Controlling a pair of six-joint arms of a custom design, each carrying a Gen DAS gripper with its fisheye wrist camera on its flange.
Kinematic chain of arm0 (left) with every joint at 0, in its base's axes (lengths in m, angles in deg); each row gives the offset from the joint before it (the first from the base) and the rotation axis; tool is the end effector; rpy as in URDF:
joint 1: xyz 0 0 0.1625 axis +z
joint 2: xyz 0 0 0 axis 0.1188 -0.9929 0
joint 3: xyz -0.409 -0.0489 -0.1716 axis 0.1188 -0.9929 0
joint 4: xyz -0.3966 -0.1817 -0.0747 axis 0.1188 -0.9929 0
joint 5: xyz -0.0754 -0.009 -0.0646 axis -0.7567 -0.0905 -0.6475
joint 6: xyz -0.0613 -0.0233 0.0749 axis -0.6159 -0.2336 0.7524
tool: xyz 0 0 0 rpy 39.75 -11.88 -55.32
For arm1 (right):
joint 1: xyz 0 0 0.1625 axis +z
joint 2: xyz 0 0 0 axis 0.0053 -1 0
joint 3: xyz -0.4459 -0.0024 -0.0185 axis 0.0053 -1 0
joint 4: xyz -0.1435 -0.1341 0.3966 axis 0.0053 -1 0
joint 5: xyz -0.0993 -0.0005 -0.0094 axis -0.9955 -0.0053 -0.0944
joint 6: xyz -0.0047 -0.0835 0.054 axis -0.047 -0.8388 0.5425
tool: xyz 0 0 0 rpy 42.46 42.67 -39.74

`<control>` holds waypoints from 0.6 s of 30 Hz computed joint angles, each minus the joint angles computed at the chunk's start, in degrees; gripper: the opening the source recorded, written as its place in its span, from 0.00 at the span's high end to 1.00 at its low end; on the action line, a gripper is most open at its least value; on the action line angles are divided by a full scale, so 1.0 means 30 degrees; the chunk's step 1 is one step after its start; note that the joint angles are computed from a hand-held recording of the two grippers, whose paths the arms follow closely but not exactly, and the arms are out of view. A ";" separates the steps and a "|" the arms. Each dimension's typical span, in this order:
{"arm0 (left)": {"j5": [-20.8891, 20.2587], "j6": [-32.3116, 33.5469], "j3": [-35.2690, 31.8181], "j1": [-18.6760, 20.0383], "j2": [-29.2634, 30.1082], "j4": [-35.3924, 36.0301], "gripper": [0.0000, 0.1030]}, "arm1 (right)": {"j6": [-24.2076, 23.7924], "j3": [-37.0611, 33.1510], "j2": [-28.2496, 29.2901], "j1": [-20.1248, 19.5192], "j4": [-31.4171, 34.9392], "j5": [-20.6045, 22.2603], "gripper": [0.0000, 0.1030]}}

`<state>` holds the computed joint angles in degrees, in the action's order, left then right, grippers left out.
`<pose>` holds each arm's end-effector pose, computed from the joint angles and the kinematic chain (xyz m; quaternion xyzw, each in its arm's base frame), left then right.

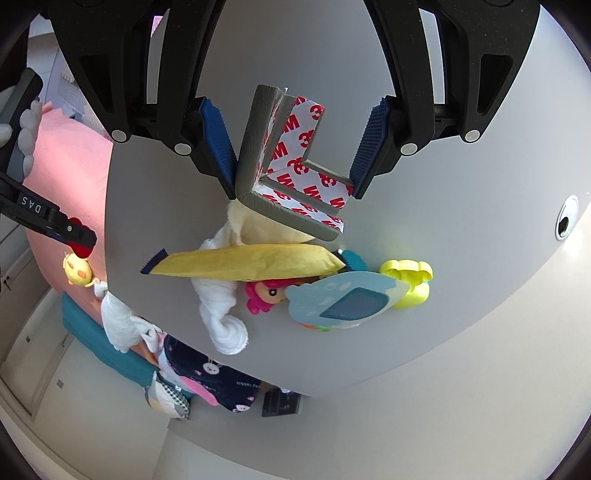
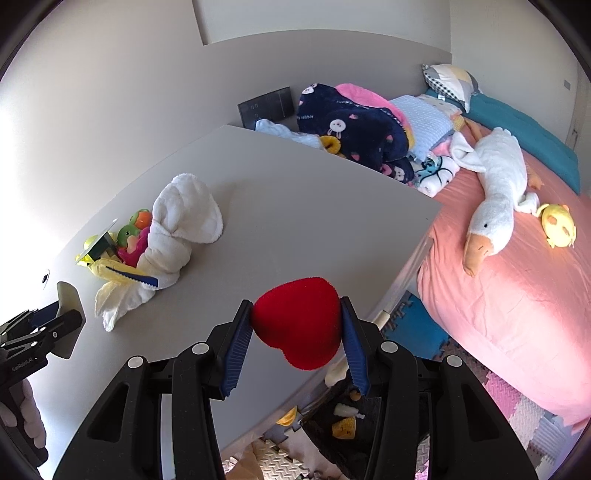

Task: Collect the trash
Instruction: 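Carry patterned box in left tool while right tool carries heart to bin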

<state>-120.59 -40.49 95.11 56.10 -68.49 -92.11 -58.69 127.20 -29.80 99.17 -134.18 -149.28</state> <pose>-0.1618 -0.7774 0.2146 0.0267 0.8880 -0.3235 0.3257 0.2366 -0.8755 0.1497 0.2504 -0.9056 0.2225 0.2600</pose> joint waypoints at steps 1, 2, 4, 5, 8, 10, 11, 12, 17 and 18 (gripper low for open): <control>-0.0099 0.0113 -0.0011 -0.0056 0.0037 0.0011 0.42 | 0.0052 0.0338 -0.0232 -0.0026 -0.0198 -0.0015 0.53; -0.0169 0.0233 -0.0061 -0.0107 0.0098 0.0023 0.42 | 0.0098 0.0624 -0.0427 -0.0049 -0.0363 -0.0024 0.53; -0.0359 0.0518 -0.0244 -0.0203 0.0277 0.0035 0.42 | 0.0159 0.1192 -0.0820 -0.0105 -0.0678 -0.0049 0.53; -0.0447 0.0637 -0.0317 -0.0259 0.0361 0.0051 0.42 | 0.0186 0.1413 -0.0977 -0.0131 -0.0795 -0.0074 0.53; -0.0682 0.0912 -0.0502 -0.0396 0.0589 0.0147 0.42 | 0.0264 0.2059 -0.1444 -0.0216 -0.1207 -0.0150 0.53; -0.0861 0.1097 -0.0744 -0.0484 0.0824 0.0251 0.42 | 0.0351 0.2512 -0.1766 -0.0278 -0.1520 -0.0217 0.53; -0.0956 0.1196 -0.0805 -0.0527 0.0905 0.0280 0.42 | 0.0408 0.2707 -0.1913 -0.0312 -0.1647 -0.0248 0.53; -0.1044 0.1318 -0.0938 -0.0572 0.1034 0.0346 0.42 | 0.0437 0.2837 -0.2010 -0.0343 -0.1749 -0.0279 0.53; -0.1609 0.1821 -0.1419 -0.0756 0.1536 0.0482 0.42 | 0.0621 0.3934 -0.2837 -0.0551 -0.2492 -0.0553 0.53; -0.1759 0.1931 -0.1573 -0.0788 0.1676 0.0529 0.42 | 0.0667 0.4157 -0.3012 -0.0587 -0.2643 -0.0621 0.53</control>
